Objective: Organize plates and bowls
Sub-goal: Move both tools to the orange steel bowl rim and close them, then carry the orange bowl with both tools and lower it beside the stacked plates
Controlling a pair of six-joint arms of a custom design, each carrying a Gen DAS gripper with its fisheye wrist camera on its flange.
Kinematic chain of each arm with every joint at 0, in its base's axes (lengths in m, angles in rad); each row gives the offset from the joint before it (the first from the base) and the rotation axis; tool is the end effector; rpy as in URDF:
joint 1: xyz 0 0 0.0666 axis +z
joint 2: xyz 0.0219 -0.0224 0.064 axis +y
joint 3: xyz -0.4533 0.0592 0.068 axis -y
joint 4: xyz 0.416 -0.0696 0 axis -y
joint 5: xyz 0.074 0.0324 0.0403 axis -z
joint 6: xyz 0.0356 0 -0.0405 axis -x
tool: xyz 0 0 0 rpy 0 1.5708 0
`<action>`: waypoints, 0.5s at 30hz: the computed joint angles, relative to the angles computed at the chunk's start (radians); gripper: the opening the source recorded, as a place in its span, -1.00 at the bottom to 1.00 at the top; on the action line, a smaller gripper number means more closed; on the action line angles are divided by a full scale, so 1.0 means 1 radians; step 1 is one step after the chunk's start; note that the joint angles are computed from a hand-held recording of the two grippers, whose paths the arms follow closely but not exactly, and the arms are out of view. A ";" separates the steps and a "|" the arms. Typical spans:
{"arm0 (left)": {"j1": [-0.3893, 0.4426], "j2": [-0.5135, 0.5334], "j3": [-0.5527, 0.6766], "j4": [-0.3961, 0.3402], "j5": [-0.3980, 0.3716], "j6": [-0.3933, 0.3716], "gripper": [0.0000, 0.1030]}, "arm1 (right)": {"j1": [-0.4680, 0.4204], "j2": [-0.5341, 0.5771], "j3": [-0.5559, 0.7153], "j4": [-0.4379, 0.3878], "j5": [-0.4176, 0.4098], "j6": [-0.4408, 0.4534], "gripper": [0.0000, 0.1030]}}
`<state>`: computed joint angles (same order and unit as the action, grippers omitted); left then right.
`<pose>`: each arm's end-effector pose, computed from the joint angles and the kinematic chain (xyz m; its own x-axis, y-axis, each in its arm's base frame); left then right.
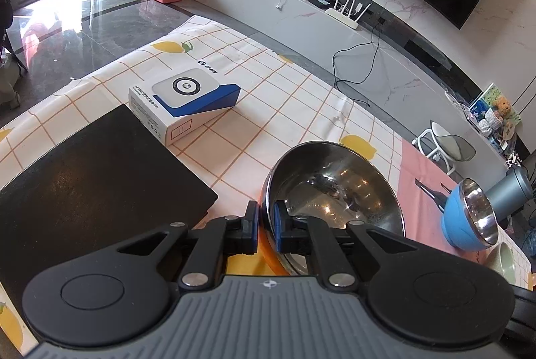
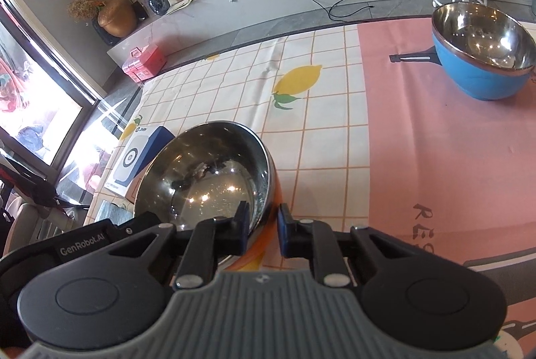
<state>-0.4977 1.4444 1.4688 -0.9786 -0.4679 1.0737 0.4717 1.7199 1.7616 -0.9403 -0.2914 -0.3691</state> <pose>0.4548 -0.2293 0.5126 -0.5150 -0.6130 -0.5992 -0.5362 0.7757 -0.3328 0.5650 0.2992 0.5014 -0.8646 -0.0531 -0.4997 -0.3031 0.8482 0.4343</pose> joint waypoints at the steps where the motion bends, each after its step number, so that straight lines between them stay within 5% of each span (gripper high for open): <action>1: -0.008 -0.003 0.002 -0.006 -0.004 0.006 -0.82 | -0.004 -0.006 -0.005 -0.001 -0.006 0.000 -0.72; 15: -0.191 0.004 0.096 -0.087 -0.070 0.061 -0.79 | -0.114 -0.194 -0.159 -0.007 -0.076 0.042 -0.76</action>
<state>-0.6889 1.4480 1.5647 -1.0657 -0.5378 1.1343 0.3574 1.5257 1.6025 -0.9469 -0.3671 -0.3275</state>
